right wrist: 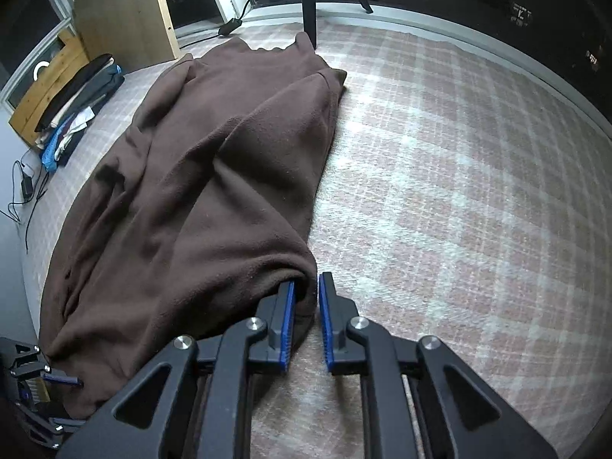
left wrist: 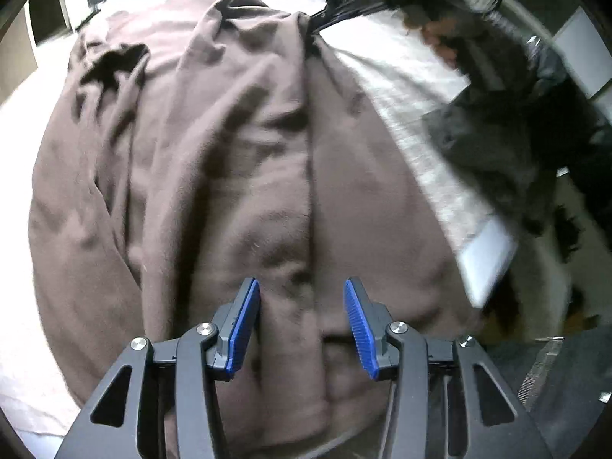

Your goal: Fold clothes

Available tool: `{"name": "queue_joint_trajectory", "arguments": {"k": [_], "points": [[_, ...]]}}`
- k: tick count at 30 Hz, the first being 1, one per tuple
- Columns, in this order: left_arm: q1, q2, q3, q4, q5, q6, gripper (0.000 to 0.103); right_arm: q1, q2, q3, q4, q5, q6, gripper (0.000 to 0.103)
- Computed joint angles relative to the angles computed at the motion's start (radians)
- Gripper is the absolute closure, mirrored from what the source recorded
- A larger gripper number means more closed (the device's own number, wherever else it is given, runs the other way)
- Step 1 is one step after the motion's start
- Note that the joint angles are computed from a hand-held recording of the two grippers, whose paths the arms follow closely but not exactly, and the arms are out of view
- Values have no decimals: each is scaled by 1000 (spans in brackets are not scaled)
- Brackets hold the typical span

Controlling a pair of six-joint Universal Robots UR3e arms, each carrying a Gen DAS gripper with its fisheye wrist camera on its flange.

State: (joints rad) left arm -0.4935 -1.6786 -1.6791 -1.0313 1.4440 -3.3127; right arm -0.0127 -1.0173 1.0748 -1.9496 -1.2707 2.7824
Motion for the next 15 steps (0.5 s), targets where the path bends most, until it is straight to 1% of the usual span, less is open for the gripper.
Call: {"name": "queue_joint_trajectory", "arguments": {"k": [1,2,3,4,5,7,9,11,13,15], "points": [[-19,-6,0,13,41,11,67,0,-1,4,-3,-3,-2,91],[-38,-12,-1,27,83,22,74,0,-1,10,-7,-5,-3,91],[-47,-12,-8,39,108,36,86,-1,-2,15,-11,-7,-5,91],[-37,5,-27,47,99,54,94,-4,-5,24,-18,-5,-6,91],[-13,26,-46,45,72,65,96,-8,-11,36,-28,3,-4,91],[71,71,-68,-1,-39,58,98,-17,-23,61,-48,18,-1,92],[149,125,-80,-45,-142,48,98,-41,-40,84,-53,61,9,95],[171,167,-62,-75,-208,55,98,-71,-54,98,-44,111,19,96],[134,167,-4,-91,-231,72,98,-109,-69,110,-26,165,24,97],[63,115,51,-66,-210,97,98,-136,-76,118,-13,192,33,97]]}}
